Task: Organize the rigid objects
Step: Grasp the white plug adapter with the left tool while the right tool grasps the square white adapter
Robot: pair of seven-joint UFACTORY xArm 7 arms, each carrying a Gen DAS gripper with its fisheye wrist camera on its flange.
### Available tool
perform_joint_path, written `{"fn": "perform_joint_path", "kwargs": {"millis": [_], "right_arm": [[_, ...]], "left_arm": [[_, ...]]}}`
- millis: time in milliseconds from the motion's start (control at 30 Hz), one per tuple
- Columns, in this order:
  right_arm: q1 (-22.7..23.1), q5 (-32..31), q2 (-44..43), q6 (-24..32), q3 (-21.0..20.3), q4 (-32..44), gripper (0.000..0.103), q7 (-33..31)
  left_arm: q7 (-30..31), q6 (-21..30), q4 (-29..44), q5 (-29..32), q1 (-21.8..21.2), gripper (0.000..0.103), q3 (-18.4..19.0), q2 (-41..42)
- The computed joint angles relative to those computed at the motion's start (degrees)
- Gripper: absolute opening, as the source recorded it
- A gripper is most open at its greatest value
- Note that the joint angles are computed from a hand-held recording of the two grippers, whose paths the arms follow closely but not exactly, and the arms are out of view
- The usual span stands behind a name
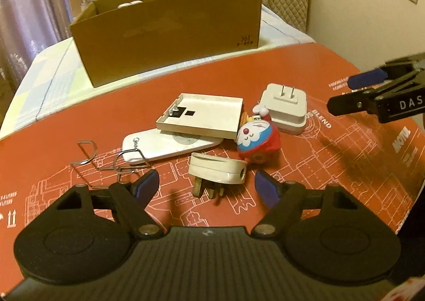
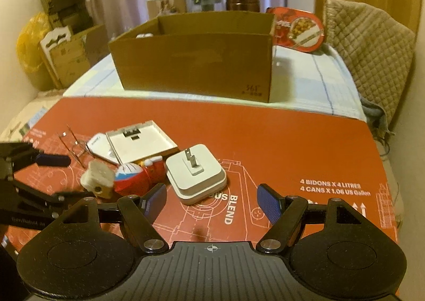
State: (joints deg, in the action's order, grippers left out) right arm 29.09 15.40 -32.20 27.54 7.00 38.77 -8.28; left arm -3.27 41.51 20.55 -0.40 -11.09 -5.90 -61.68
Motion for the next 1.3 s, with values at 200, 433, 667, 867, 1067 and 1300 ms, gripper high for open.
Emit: {"fn": "perform_joint_path", "kwargs": {"millis": [200, 433, 667, 867, 1067, 1300], "right_arm": [[1.9, 1.1, 4.3, -1.6, -1.9, 0.8, 0.072, -6.2], [2.1, 4.0, 7.4, -3.0, -2.2, 1.6, 0.072, -10.1], [2.0, 6.5, 8.8, -3.4, -2.1, 2.1, 0.072, -11.8], [2.4, 7.8, 10.0, -3.7, -2.1, 2.5, 0.072, -14.2], [1.6, 6.3, 12.7, -5.4, -0.4, 3.5, 0.072, -15.1], [1.9, 5.5, 16.3, -6.8, 0.2, 5.2, 0.072, -18.2]], "left_arm": [[1.8, -2.3, -0.3, -0.5, -0.9, 0.068, 1.2, 3.0], [3.3, -3.3, 0.2, -1.5, -1.3, 0.056, 1.9, 5.0], [2.6, -3.0, 0.2, -1.7, -0.6, 0.048, 0.9, 5.0], [-1.9, -1.2, -0.3, -2.1, 0.8, 0.048, 0.2, 2.5], [-3.6, -1.1, -0.1, -1.6, 0.8, 0.048, 0.2, 1.9], [-3.7, -1.4, 0.4, -1.5, 0.6, 0.048, 0.7, 2.3]]}}
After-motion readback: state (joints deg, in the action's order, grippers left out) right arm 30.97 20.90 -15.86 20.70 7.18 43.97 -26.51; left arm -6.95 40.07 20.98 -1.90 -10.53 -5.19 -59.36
